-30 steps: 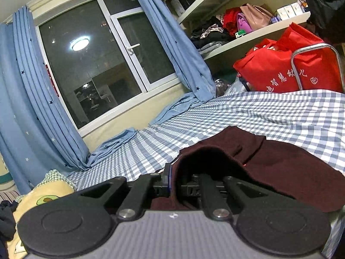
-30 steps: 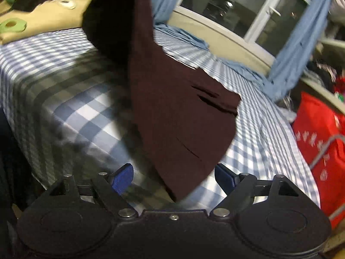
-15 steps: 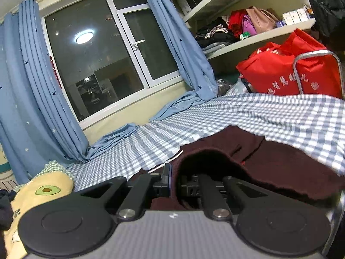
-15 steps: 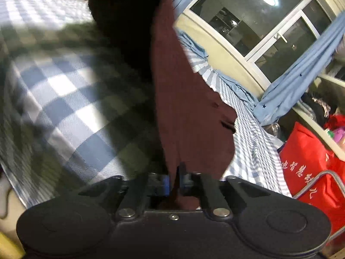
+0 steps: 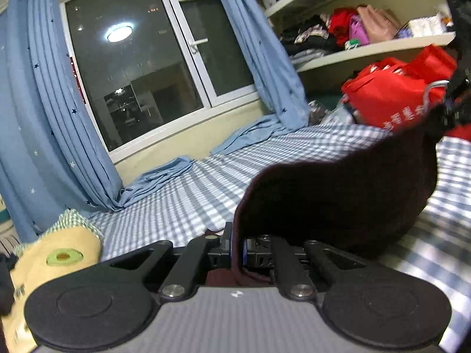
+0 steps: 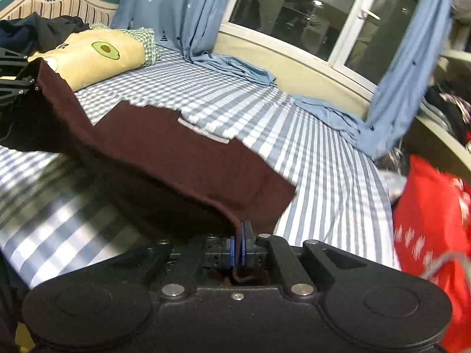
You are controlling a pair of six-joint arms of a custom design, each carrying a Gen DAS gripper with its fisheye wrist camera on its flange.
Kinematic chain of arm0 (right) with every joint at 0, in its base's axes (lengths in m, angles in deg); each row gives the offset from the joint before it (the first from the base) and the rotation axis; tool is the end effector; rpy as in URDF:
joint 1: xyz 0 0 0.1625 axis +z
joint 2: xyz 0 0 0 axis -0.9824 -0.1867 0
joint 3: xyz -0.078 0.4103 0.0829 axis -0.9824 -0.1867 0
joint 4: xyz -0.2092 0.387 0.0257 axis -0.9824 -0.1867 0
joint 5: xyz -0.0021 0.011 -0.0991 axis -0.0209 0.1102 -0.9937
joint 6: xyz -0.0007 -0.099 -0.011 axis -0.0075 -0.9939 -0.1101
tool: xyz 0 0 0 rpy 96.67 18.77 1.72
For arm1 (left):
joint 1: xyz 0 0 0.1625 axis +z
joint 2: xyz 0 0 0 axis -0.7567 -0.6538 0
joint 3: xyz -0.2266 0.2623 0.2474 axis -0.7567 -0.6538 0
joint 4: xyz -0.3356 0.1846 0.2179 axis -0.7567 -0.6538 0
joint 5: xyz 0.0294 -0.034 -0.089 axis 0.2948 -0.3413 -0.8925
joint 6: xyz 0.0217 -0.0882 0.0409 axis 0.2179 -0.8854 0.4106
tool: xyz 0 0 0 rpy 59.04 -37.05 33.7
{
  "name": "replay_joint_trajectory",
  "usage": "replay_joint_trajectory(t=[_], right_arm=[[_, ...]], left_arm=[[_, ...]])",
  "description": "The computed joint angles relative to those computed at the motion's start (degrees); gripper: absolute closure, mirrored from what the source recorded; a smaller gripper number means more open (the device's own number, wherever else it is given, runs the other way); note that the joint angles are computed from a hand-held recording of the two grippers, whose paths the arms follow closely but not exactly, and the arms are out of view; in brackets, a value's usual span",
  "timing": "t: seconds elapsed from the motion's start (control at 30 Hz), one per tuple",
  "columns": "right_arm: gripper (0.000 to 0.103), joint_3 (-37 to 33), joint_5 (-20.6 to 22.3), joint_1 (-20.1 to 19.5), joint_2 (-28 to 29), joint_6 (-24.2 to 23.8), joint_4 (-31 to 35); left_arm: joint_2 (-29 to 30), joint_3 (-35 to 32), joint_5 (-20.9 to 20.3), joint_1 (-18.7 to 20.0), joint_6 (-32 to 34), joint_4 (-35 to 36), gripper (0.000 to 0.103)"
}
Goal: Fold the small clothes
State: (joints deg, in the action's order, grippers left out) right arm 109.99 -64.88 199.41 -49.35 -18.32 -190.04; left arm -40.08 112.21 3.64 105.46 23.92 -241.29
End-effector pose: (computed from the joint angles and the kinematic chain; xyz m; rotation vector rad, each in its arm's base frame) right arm 0.3216 -0.4479 0.2111 0.7491 -1.9546 0.8117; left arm -0.1576 -0.5608 0.3253 1.3959 1.8812 -1.0260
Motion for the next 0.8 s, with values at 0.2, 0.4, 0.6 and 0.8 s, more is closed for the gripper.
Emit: replay_joint_trajectory(t=[0.2, 0.4, 0.6, 0.8], right_arm=[[0.1, -22.53, -0.97, -3.9, 9.26, -7.67, 10.54], [0.1, -46.03, -1.76, -10.06, 23.99, -9.97, 20.04], [0.1, -62.22, -1.08, -16.53, 35.0, -0.74, 36.11], [0.06, -68.58, -0.76, -19.67, 40.08, 3.61, 42.39]], left_arm=[[14.59, -22.29, 3.18, 3.43, -0.33, 10.98, 0.098], [30.65, -45.78, 6.62, 8.45, -4.95, 27.28, 0.097], [42.14, -62.23, 8.09, 13.56, -12.5, 42.43, 0.087], [47.31, -71.6, 7.94, 16.46, -18.51, 46.87, 0.031]])
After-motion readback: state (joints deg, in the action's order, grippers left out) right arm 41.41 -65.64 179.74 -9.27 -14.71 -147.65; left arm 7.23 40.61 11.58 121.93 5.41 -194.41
